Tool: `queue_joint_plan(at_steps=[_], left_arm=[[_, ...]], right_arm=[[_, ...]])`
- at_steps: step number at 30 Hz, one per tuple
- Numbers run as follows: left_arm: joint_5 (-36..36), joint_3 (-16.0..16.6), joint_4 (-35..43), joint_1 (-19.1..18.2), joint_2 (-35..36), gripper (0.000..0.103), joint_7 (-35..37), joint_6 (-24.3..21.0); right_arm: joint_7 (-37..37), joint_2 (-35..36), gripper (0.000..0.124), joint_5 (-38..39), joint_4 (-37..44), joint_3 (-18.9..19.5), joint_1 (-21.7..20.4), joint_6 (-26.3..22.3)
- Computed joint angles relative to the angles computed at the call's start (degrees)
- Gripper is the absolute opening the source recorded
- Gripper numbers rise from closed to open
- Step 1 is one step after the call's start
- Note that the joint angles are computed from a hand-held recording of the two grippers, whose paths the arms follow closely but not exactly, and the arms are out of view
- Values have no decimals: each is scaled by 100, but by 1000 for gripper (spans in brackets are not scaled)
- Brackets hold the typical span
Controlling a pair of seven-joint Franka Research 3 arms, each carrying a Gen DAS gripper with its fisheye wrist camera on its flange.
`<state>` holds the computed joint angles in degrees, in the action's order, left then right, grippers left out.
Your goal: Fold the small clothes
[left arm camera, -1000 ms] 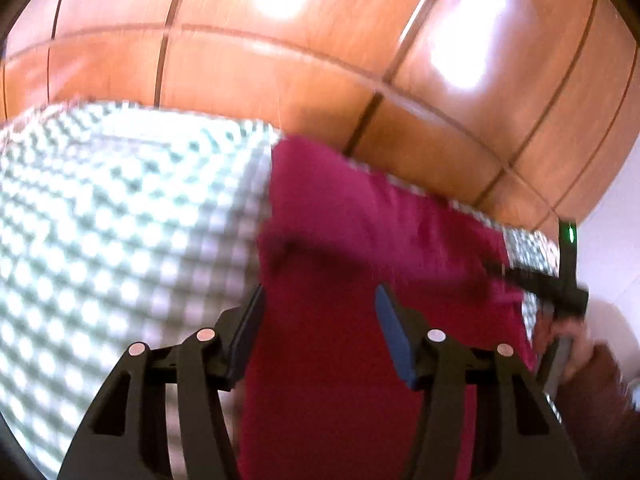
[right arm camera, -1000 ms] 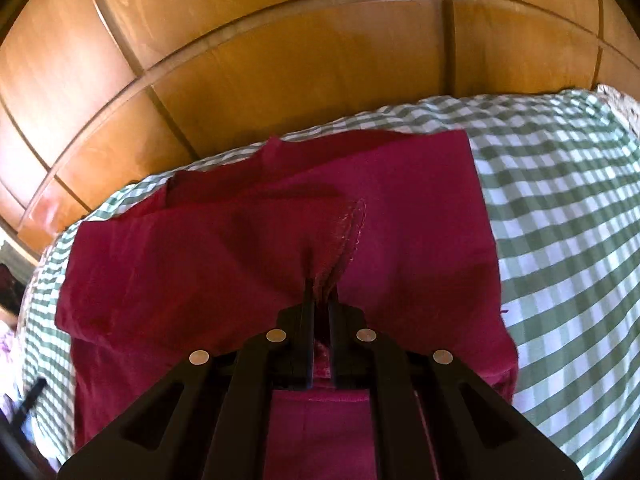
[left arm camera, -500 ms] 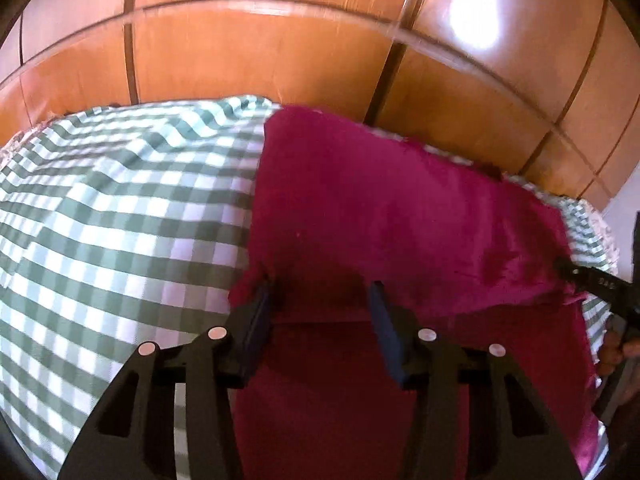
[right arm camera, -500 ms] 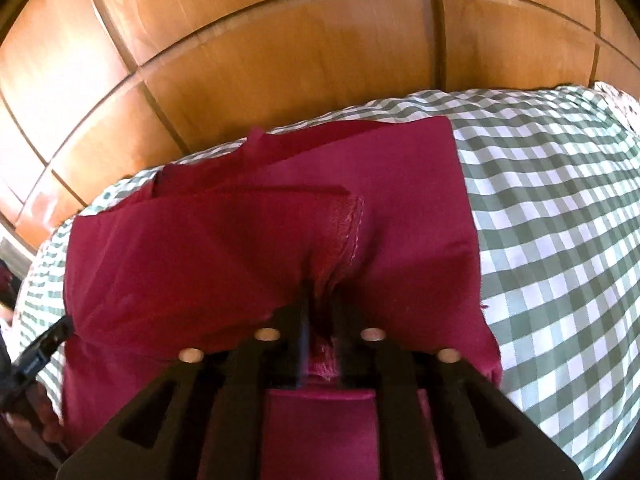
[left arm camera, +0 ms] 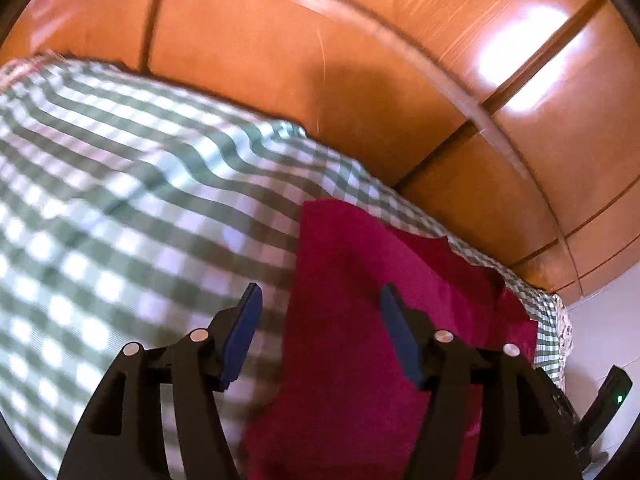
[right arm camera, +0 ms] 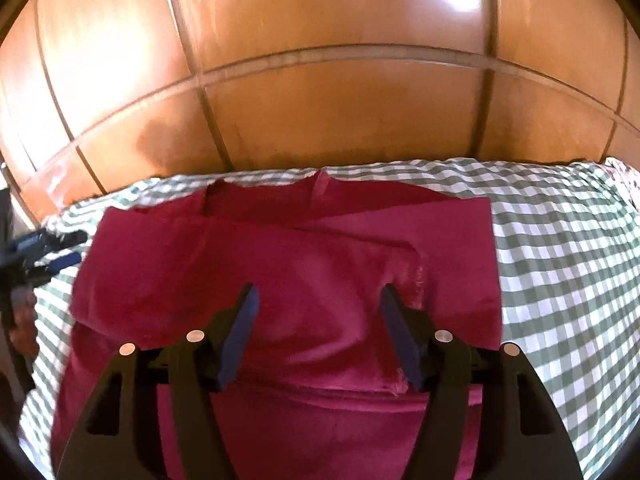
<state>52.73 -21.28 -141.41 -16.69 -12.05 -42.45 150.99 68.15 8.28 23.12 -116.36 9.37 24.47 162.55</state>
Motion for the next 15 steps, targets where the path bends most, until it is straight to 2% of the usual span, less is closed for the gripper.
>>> queue_joint_plan(at_steps=[2,3,5,7,9,10,11,12,13,14,15], left_arm=[[-119,131,109,-39,219,20,204,61],[-161,18,205,-34,240,11,255,-246],[-100,-158,335,-171,169,8,86,-1035],[-356,-239,550,-356,277,1,251,-1814],[-1068,-156,1022,-541,824,1,1131,-2726],[-1077,-103,1127,-613,1031,2,1358,-2856],[-954,-122,1321,-742,1172,2,1418,-3244],[-1007,-84,1426,-828,1217,2,1500,-3399],[-1054,-51,1478,-902,1186,1,1453,-3471],[-970,-37,1427,-969,1070,4,1211,-3426],[-840,-64,1435,-1043,991,11,1012,-3505]], right_arm=[[236,86,62,-231,20,-71,68,74],[327,123,62,-326,27,-96,87,111],[407,194,62,-333,37,-80,75,136],[382,282,64,-330,44,-42,76,127],[873,430,74,-1187,-148,-337,447,659],[1096,460,77,-1483,-174,-464,573,749],[1458,470,78,-1908,-178,-686,784,796],[1584,472,78,-2051,-173,-712,801,792],[1478,473,79,-1921,-194,-555,652,827],[1331,486,79,-1743,-183,-392,498,828],[1203,491,79,-1583,-178,-268,382,816]])
